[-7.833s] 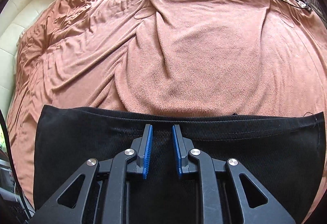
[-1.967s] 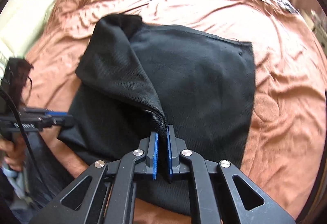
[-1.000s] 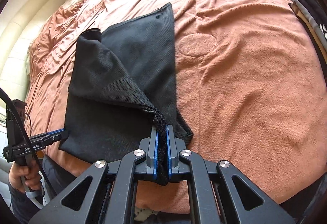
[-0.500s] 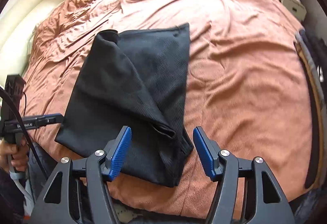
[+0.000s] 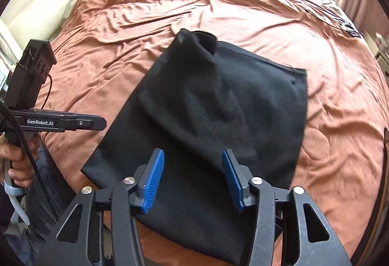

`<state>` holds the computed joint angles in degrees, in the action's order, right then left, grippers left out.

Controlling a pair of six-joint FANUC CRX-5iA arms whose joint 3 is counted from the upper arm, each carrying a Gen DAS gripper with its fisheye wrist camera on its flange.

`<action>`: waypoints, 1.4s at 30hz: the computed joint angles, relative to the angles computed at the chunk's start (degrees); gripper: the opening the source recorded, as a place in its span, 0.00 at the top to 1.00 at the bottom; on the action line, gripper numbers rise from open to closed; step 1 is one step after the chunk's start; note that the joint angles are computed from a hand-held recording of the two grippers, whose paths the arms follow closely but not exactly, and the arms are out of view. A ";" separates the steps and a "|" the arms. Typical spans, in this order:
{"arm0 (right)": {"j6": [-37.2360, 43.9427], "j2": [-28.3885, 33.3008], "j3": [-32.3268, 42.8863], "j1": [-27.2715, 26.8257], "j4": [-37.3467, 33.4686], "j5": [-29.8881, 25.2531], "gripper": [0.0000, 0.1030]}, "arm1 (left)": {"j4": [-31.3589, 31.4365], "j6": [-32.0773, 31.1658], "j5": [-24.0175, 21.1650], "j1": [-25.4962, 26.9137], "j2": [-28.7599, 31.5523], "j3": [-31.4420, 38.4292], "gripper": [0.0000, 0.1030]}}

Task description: Fold small clothes

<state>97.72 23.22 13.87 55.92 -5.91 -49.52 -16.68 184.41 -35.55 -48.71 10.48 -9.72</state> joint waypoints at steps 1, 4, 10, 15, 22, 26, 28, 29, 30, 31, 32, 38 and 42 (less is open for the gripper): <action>0.60 0.49 0.46 0.28 0.14 -0.06 0.57 | 0.37 -0.02 1.32 0.33 -0.42 -0.97 0.77; 2.27 2.35 2.43 1.24 0.52 -0.51 0.57 | 1.03 -0.09 2.98 0.92 -1.08 -2.35 0.83; 4.66 6.42 6.99 2.65 0.43 -2.51 0.57 | 0.02 2.44 5.40 1.73 -3.50 -5.35 0.86; 5.41 9.87 10.25 3.91 2.14 -3.60 0.60 | -0.33 3.45 5.76 2.36 -5.48 -7.17 0.86; 4.27 13.88 14.22 3.82 2.49 -5.20 0.97 | 0.00 2.72 5.25 3.53 -6.98 -8.18 0.86; 5.27 12.79 14.96 1.77 -1.46 -4.63 0.98 | 1.30 0.69 5.12 4.33 -6.48 -7.81 0.86; 4.98 12.26 15.28 0.61 -2.96 -4.31 0.98 | 1.44 -0.24 4.51 4.60 -5.96 -6.98 0.86; 4.82 12.04 15.58 -0.09 -4.00 -4.34 0.98 | 1.53 -0.75 4.12 4.80 -5.51 -6.37 0.86; 4.67 11.77 15.71 -0.66 -4.77 -4.30 0.98 | 1.71 -1.22 3.87 4.93 -5.18 -5.92 0.86; 4.51 11.41 15.64 -1.26 -5.38 -4.06 0.98 | 2.14 -1.85 3.83 5.16 -4.62 -5.36 0.86; 4.25 11.10 15.57 -1.79 -5.83 -3.67 0.98 | 2.76 -2.70 3.99 5.45 -4.32 -5.16 0.86; 3.77 8.85 14.72 -5.62 -10.79 -1.67 0.98 | 4.72 -6.52 2.03 6.65 -2.47 -2.80 0.86; 3.41 7.80 13.73 -8.15 -13.47 -0.04 0.98 | 5.62 -9.27 -0.30 7.53 -1.01 -0.52 0.85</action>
